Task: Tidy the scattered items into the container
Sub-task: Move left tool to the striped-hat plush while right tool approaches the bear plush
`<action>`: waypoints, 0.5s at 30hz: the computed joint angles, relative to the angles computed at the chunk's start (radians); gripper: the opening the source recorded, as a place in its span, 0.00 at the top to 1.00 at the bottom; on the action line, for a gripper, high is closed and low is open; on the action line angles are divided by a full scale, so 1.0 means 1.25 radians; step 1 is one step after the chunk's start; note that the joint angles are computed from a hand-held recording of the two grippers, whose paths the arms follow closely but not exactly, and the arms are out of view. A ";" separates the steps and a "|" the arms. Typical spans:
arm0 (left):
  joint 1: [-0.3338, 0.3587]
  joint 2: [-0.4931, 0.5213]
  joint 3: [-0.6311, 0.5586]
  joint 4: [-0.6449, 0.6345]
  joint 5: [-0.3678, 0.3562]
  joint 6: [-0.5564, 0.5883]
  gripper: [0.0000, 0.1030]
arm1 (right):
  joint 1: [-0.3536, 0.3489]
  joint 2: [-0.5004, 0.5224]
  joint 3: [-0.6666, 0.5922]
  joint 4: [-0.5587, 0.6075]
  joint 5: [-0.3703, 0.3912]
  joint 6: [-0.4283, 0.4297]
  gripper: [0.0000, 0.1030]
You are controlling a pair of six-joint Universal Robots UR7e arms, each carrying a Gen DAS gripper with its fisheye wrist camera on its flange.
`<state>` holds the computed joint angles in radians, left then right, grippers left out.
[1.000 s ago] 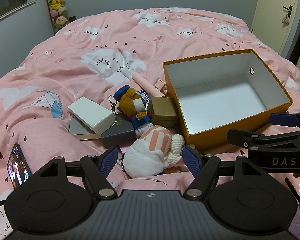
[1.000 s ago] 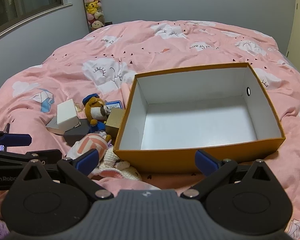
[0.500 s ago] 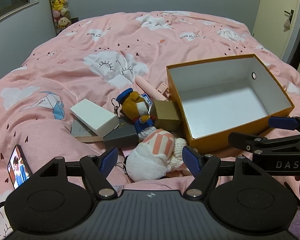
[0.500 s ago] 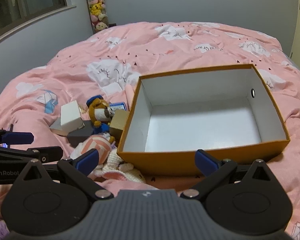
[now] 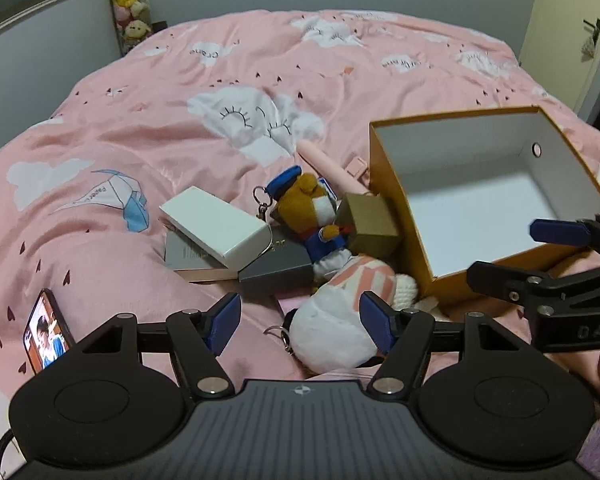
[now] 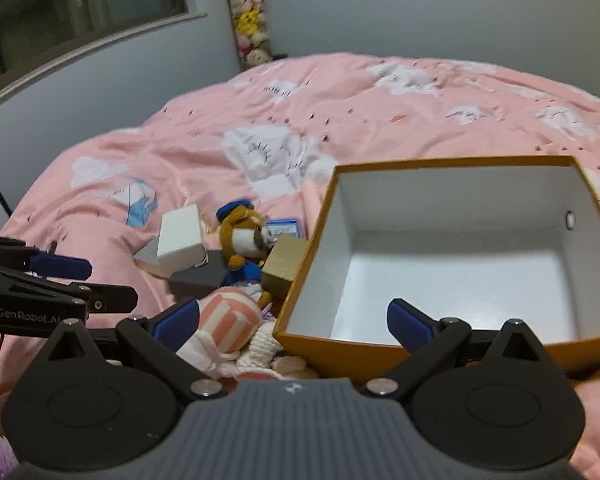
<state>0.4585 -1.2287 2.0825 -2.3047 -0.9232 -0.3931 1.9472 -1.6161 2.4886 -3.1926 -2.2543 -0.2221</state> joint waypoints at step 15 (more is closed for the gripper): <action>0.066 0.111 -0.064 0.025 -0.103 0.155 0.25 | -0.075 0.040 -0.046 0.056 0.011 -0.016 0.45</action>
